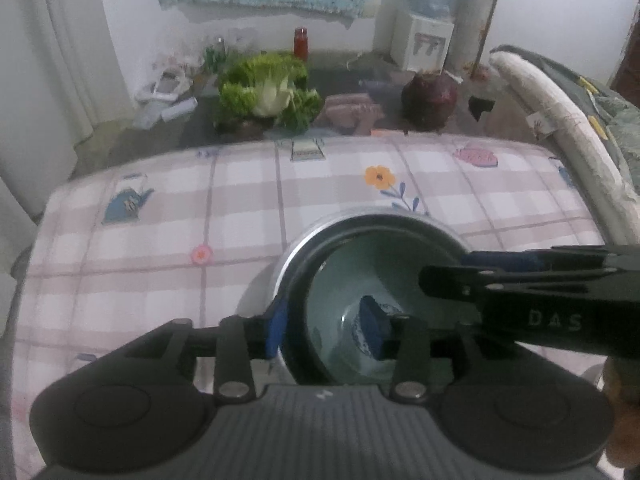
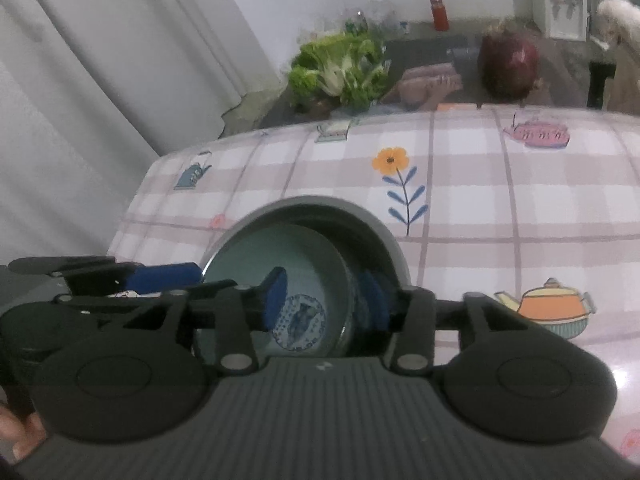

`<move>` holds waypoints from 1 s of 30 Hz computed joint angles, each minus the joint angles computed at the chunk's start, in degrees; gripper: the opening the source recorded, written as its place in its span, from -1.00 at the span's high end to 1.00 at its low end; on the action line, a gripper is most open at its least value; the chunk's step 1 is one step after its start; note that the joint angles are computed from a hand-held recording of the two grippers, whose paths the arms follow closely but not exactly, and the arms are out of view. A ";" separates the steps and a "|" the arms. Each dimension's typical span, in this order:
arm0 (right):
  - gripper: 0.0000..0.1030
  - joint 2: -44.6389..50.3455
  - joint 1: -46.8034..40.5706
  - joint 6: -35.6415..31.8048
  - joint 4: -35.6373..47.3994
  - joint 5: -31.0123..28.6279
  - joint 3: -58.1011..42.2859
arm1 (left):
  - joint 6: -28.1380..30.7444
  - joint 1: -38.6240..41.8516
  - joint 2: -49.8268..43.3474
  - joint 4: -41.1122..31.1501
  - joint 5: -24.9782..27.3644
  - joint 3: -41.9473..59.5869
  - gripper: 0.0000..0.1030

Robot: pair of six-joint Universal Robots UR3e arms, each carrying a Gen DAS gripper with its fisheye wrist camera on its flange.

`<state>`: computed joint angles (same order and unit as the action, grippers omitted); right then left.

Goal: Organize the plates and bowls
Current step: 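Lower the green bowl into the stainless bowl and open the right gripper, then lift the right tool away from the nested bowls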

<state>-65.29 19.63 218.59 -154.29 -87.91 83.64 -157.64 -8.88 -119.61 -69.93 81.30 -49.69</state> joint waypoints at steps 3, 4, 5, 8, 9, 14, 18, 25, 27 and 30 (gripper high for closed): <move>0.02 -2.46 0.76 0.17 -0.48 -1.48 1.43 | 0.79 1.03 2.65 0.84 -1.60 -2.02 -0.17; -0.05 -3.57 0.95 0.45 -1.14 -1.69 2.43 | 1.29 1.55 3.91 1.11 -2.47 -3.06 -0.26; -0.08 -4.99 1.30 0.91 -1.99 -2.03 3.77 | 1.83 2.00 4.93 0.98 -3.19 -3.65 -0.30; -0.25 -9.71 3.29 1.87 -3.69 -4.47 7.82 | 4.41 3.94 10.08 0.96 -6.01 -7.78 -0.50; -0.39 -11.23 4.25 2.03 -4.01 -5.68 8.99 | 5.63 4.95 12.49 0.98 -7.40 -9.82 -0.60; -0.69 -18.98 13.21 3.03 -3.16 -18.32 13.66 | 9.48 10.52 24.49 1.44 -12.88 -20.09 -0.84; -0.79 -23.40 22.58 8.37 0.31 -30.32 15.46 | 12.83 18.26 34.17 -3.14 -18.71 -26.42 -0.88; -0.83 -21.88 39.95 24.57 11.74 -46.53 11.18 | 24.62 37.29 52.21 -16.89 -27.66 -36.22 -0.93; -0.83 -19.83 43.92 28.98 15.24 -49.16 8.23 | 31.97 44.79 56.37 -27.07 -31.20 -35.78 -0.95; -0.83 -15.78 48.37 32.01 18.62 -51.26 3.04 | 46.93 58.24 61.52 -46.29 -35.66 -32.97 -0.96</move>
